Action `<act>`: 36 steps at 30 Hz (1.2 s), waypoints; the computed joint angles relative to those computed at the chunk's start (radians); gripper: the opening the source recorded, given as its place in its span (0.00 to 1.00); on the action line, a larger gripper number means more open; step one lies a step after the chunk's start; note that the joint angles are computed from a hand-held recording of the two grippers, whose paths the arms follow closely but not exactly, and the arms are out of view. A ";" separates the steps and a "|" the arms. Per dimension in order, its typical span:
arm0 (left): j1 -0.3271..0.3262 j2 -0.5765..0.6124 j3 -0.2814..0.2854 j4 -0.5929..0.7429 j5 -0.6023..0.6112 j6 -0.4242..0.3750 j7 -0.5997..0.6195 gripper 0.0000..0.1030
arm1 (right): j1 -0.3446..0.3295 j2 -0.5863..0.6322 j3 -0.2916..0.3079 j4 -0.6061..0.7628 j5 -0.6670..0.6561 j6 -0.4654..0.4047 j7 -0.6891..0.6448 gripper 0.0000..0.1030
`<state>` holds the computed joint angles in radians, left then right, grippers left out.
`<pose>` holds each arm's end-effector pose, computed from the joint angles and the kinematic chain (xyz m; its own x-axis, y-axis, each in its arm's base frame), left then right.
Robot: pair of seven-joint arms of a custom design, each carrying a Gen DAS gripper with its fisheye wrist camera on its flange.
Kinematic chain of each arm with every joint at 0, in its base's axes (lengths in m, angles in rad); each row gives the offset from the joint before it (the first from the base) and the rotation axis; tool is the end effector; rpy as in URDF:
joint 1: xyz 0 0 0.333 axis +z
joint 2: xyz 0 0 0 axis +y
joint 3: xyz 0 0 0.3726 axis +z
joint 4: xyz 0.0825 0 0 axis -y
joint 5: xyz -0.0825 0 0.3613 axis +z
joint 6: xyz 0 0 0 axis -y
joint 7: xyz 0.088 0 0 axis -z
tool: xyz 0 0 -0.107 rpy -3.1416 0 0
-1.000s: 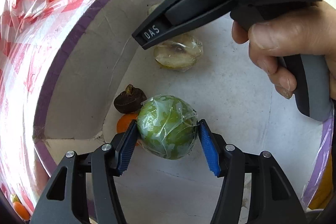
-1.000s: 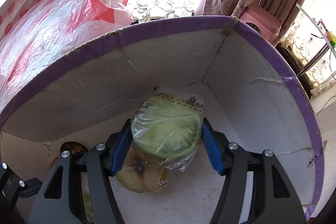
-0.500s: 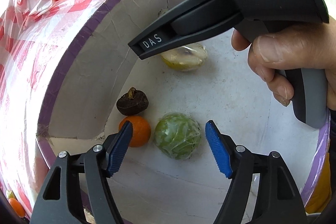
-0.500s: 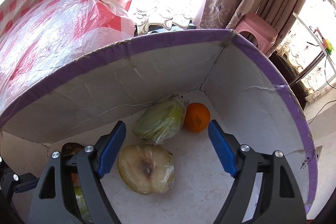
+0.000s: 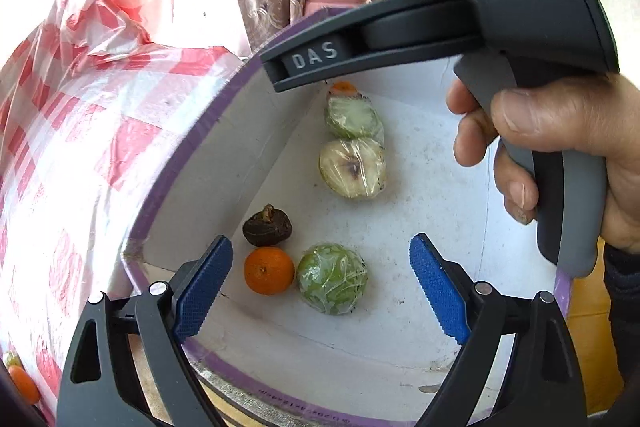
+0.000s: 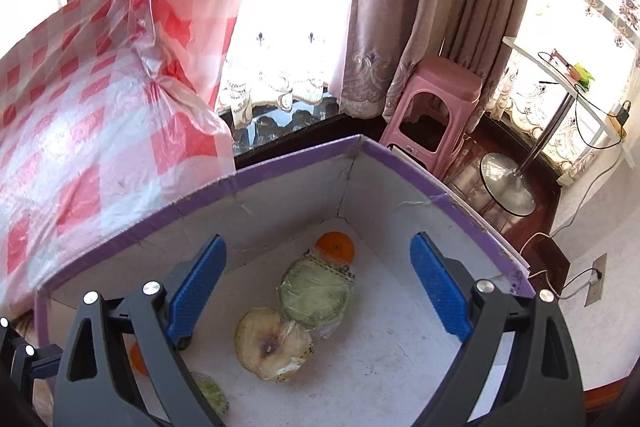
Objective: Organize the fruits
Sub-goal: 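Withdraw both tools from the box back over the table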
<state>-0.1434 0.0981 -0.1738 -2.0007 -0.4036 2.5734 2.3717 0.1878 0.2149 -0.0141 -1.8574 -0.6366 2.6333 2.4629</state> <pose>0.5718 -0.1768 0.5296 -0.7260 -0.6867 -0.0358 -0.5691 0.6293 -0.5292 0.6332 0.1269 0.5300 -0.2520 -0.9672 0.0326 -0.7433 0.1719 -0.6465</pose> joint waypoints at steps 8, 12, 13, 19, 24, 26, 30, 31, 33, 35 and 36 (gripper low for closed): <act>0.054 -0.049 0.024 -0.011 -0.170 0.076 0.031 0.85 | 0.039 -0.065 -0.002 -0.012 -0.119 0.066 0.177 0.91; 0.082 -0.059 0.041 -0.021 -0.216 0.129 0.004 0.85 | 0.057 -0.068 0.016 0.008 -0.135 0.076 0.211 0.91; 0.091 -0.064 0.047 -0.029 -0.222 0.147 0.003 0.85 | 0.060 -0.068 0.022 0.010 -0.129 0.082 0.211 0.91; 0.147 -0.093 0.081 -0.047 -0.262 0.181 -0.018 0.85 | 0.091 -0.016 0.063 0.069 -0.044 0.102 0.112 0.91; 0.189 -0.104 0.104 -0.054 -0.282 0.192 -0.026 0.85 | 0.137 0.043 0.087 0.136 0.017 0.098 0.023 0.91; 0.207 -0.110 0.114 -0.057 -0.303 0.192 -0.020 0.85 | 0.154 0.062 0.093 0.157 0.038 0.102 -0.001 0.91; 0.240 -0.112 0.132 -0.057 -0.332 0.205 -0.023 0.85 | 0.180 0.109 0.118 0.211 0.098 0.109 -0.077 0.91; 0.249 -0.112 0.137 -0.057 -0.336 0.209 -0.028 0.85 | 0.191 0.121 0.120 0.228 0.104 0.106 -0.092 0.91; 0.268 -0.109 0.148 -0.055 -0.333 0.224 -0.048 0.85 | 0.207 0.147 0.132 0.263 0.123 0.104 -0.135 0.91; 0.289 -0.106 0.158 -0.053 -0.334 0.239 -0.063 0.85 | 0.222 0.173 0.143 0.298 0.144 0.102 -0.180 0.91; 0.300 -0.103 0.164 -0.050 -0.327 0.242 -0.076 0.85 | 0.234 0.186 0.144 0.320 0.147 0.092 -0.198 0.91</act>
